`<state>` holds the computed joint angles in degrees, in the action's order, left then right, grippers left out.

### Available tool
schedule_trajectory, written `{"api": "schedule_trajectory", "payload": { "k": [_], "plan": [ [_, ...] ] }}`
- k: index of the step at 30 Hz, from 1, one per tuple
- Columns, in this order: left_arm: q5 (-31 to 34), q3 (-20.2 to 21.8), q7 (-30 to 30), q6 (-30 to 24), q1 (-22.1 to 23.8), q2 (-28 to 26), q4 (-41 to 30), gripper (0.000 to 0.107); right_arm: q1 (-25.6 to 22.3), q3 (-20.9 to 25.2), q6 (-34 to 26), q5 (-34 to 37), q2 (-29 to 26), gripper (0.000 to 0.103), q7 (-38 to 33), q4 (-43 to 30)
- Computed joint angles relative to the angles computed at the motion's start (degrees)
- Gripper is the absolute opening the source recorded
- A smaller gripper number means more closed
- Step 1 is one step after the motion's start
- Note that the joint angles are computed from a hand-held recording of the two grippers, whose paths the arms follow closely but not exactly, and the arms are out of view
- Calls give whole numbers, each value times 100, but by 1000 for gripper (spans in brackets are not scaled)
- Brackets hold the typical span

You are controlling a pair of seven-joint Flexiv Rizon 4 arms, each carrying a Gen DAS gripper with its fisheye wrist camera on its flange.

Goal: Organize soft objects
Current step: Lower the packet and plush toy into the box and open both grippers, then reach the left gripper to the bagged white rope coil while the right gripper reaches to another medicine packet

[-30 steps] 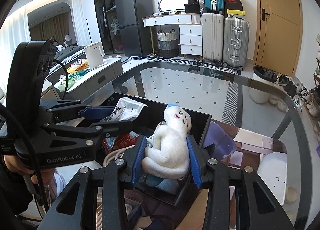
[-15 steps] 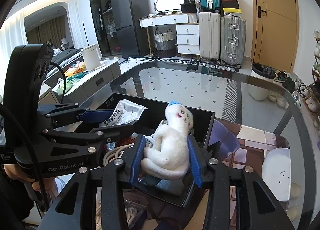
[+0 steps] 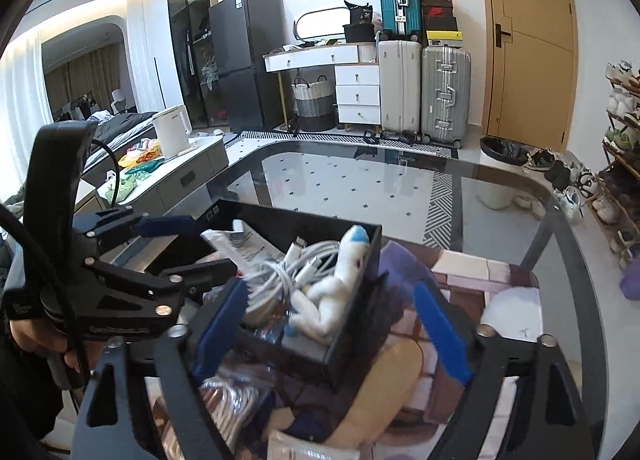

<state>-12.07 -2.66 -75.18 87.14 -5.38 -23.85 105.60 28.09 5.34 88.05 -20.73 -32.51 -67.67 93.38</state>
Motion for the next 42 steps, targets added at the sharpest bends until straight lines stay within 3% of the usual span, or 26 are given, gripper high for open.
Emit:
{"api": "schedule_trajectory", "payload": {
  "k": [3, 6, 10, 17, 23, 28, 34, 42],
  "plan": [
    [-31, -82, -8, 177, 53, 103, 151, 99, 181, -291, 105, -35, 164, 102, 217, 245],
    [-179, -247, 32, 174, 183, 251, 338, 99, 297, -482, 207, -113, 332, 102, 381, 526],
    [-153, -140, -34, 328, 113, 392, 569, 99, 534, -840, 436, -263, 528, 102, 601, 909],
    [-237, -416, 53, 665, 300, 593, 1059, 100, 739, -1076, 477, -497, 843, 102, 821, 1475],
    [-255, -573, 99, 765, 326, 702, 1288, 100, 522, -788, 353, -629, 992, 102, 788, 1721],
    [-239, -619, 62, 905, 298, 716, 1413, 99, -111, 84, -4, -345, 943, 102, 374, 1626],
    [-372, -1146, 144, 941, 711, 722, 1582, 100, -64, 63, -168, -335, 1025, 102, 334, 1704],
    [-409, -1120, 226, 765, 641, 706, 1590, 99, -86, 168, -605, -395, 957, 102, 180, 1622]
  ]
}}
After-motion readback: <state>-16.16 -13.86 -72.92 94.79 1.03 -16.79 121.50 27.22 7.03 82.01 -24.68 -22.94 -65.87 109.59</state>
